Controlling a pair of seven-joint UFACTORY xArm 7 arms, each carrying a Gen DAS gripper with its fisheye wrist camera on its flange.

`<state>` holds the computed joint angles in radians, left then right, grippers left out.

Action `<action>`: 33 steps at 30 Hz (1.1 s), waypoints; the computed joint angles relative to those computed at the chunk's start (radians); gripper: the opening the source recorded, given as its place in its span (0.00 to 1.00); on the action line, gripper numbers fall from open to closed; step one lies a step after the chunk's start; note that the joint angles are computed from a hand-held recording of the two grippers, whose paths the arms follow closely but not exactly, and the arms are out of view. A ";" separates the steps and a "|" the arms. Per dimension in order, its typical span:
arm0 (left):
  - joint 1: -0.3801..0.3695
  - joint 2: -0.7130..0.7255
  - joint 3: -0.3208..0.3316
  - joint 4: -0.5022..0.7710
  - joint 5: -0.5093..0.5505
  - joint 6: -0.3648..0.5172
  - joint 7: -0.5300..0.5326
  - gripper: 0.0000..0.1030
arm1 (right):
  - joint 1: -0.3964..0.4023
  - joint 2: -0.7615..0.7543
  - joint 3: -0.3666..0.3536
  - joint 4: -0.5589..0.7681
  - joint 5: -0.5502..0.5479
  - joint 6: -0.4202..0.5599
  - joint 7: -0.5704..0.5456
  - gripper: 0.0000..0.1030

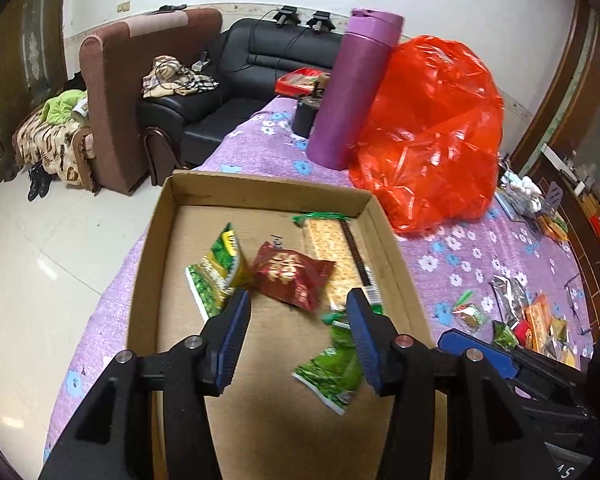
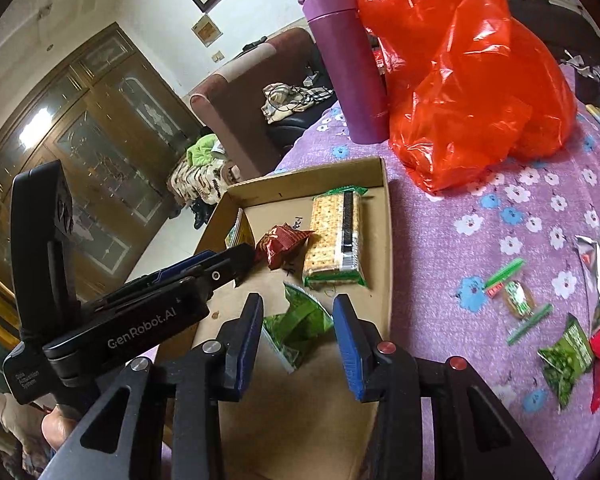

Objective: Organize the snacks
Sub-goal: 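Move the left tool to the clear pastry packet while the right tool grasps another green pea bag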

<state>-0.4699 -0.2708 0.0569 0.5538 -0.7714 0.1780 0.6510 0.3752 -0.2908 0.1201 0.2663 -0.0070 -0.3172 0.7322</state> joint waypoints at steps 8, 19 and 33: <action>-0.021 -0.035 -0.044 -0.036 0.088 -0.020 -0.091 0.49 | 0.048 -0.163 -0.110 -0.124 -0.048 0.009 0.031 0.45; -0.126 -0.058 -0.064 -0.057 0.168 -0.027 -0.194 0.53 | -0.027 -0.461 -0.339 -0.324 -0.016 0.164 -0.203 0.46; -0.152 0.044 -0.145 0.014 0.247 -0.017 -0.323 0.53 | -0.208 -0.315 -0.066 -0.276 0.028 0.239 -0.379 0.55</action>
<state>-0.6215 -0.2268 -0.0878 0.5681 -0.5241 0.1613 0.3277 0.1670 -0.6059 0.0540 -0.0094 0.0212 -0.0786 0.3533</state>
